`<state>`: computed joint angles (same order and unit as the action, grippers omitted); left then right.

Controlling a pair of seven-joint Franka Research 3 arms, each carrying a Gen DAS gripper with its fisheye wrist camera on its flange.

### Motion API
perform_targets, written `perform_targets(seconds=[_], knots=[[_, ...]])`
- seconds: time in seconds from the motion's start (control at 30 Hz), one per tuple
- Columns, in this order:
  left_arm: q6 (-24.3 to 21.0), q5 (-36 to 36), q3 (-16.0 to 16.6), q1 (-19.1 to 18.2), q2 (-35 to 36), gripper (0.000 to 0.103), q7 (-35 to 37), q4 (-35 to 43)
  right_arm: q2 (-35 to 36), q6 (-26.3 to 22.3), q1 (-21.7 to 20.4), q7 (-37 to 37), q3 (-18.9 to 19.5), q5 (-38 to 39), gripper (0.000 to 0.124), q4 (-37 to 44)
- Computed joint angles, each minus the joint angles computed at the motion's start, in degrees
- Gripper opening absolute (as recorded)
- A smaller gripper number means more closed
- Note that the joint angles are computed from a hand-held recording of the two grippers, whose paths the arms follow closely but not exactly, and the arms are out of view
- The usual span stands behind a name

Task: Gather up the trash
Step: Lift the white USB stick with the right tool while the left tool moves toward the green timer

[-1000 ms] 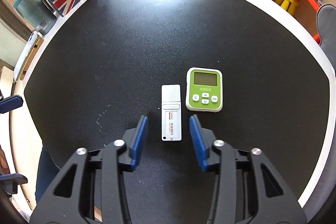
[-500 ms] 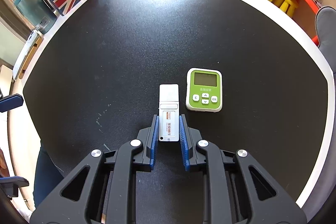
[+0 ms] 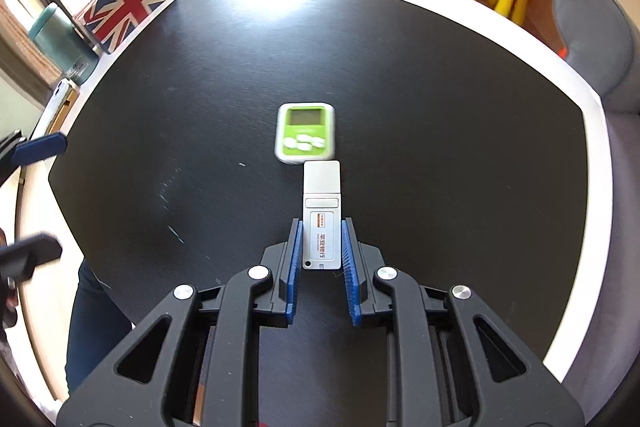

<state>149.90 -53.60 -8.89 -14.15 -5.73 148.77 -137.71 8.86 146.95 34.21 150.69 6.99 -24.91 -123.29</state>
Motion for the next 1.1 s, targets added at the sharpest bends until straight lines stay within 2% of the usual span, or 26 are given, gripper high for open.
perform_targets(seconds=[0.17,0.33,0.47,0.83,1.1], knots=[[-0.37,3.58,-1.22,-0.32,1.84,0.096,-5.96,2.77,-4.0,0.72,-0.93,2.38,0.33,-0.9,0.019,-4.56],[0.08,8.71,-3.1,-0.57,5.18,0.095,-16.18,6.65,-7.02,1.45,-2.63,4.33,1.46,-1.87,0.019,-7.96],[0.37,14.76,-4.49,-0.47,8.19,0.095,-25.25,9.74,-8.81,1.89,-3.96,4.73,2.45,-1.89,0.019,-9.91],[-2.7,32.17,-7.4,-0.36,17.28,0.095,-49.32,18.94,-11.14,2.95,-6.45,4.19,3.87,-1.31,0.019,-12.79],[-4.53,45.74,-7.25,-2.44,22.97,0.095,-65.78,24.42,-13.61,3.08,-7.89,3.68,4.55,-1.02,0.019,-15.13]])
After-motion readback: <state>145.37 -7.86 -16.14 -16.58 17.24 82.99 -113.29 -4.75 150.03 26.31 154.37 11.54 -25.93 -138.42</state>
